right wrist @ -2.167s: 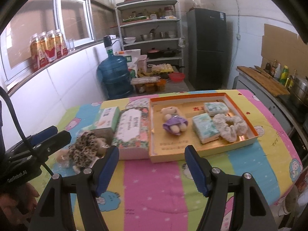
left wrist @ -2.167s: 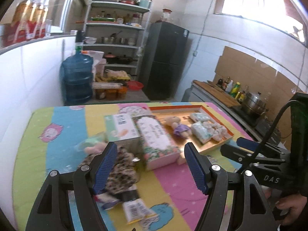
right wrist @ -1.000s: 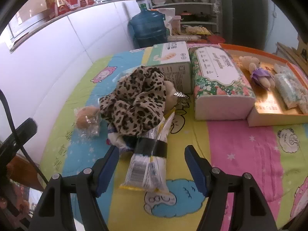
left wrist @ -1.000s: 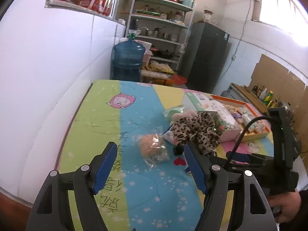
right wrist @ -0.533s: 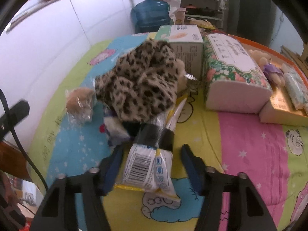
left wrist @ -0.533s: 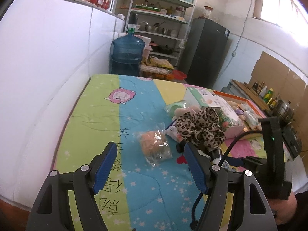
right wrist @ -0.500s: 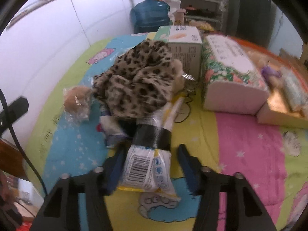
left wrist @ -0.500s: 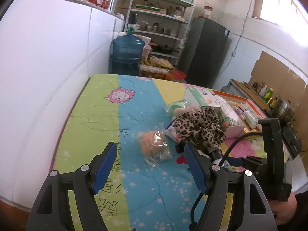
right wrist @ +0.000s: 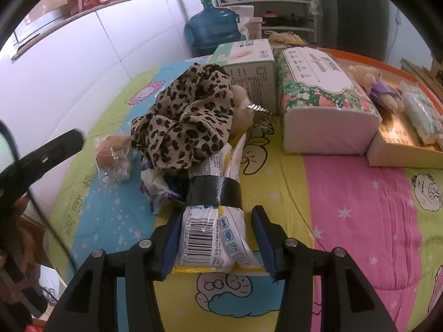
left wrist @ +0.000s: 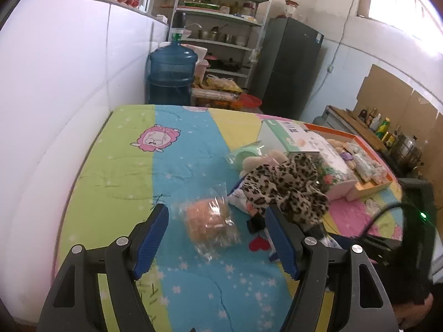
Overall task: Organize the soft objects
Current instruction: 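Grasp the bagged bread roll with the left tool while the right tool grasps the snack bag, then carry the bagged bread roll and snack bag over the GOLDENLEAF box with both tools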
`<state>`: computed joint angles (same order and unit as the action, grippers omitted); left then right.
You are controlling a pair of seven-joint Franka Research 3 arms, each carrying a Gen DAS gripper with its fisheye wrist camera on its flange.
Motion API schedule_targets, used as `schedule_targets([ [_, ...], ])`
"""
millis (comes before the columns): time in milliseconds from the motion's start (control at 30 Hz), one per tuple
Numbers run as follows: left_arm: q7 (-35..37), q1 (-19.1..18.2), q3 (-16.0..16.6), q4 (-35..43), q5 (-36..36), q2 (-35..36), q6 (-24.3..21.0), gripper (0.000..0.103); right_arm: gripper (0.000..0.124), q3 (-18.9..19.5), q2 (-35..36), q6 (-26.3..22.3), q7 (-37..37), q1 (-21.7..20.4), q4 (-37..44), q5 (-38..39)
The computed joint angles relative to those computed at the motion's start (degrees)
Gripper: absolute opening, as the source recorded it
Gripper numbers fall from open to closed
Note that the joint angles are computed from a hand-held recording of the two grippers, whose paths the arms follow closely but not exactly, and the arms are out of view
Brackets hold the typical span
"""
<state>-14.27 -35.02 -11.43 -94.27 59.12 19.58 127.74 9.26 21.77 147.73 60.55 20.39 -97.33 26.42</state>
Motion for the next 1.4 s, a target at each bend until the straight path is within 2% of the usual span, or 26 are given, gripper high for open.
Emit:
schedule_targets([
  [167, 2.3, 0.9, 0.7, 1.8, -1.4, 2.3, 0.5, 0.074, 0.041, 0.2, -2.5, 1.3, -1.3, -0.4, -3.7, 1.3],
  [567, 5.2, 2.7, 2.3, 2.5, -7.1, 6.0, 5.5, 0.074, 0.041, -0.8, -8.9, 2.6, -3.1, -1.3, -10.4, 2.9],
  [667, 5.3, 2.9, 2.6, 2.4, -8.3, 6.6, 7.4, 0.062, 0.041, -1.2, -10.1, 2.5, -3.4, -1.5, -11.3, 2.8],
  [700, 5.1, 2.4, 3.0, 2.6, -7.8, 6.8, 7.0, 0.055, 0.041, -1.4, -10.5, 2.6, -3.4, -1.5, -11.8, 2.7],
  [733, 5.4, 2.2, 3.1, 2.9, -7.6, 7.0, 6.9, 0.052, 0.041, -1.6, -10.8, 2.5, -3.2, -1.5, -11.9, 2.6],
  [833, 5.9, 1.3, 3.5, 3.6, -7.0, 7.4, 6.2, 0.051, 0.041, -2.0, -11.7, 1.8, -2.5, -1.8, -12.4, 2.6],
  [1000, 2.4, 0.0, 4.1, 2.7, -4.3, 6.3, 5.7, 0.050, 0.041, -2.5, -11.8, 1.5, -2.3, -2.2, -11.5, 2.7],
  [1233, -0.7, -0.9, 3.0, 1.5, -1.2, 3.8, 2.9, 0.050, 0.041, -2.8, -13.0, 1.8, -2.1, -2.9, -11.7, 3.1],
  [1400, -2.3, -0.9, 2.2, 1.3, 1.0, 2.0, 2.0, 0.050, 0.041, -3.4, -14.6, 4.7, 0.0, -2.5, -13.2, 0.2],
])
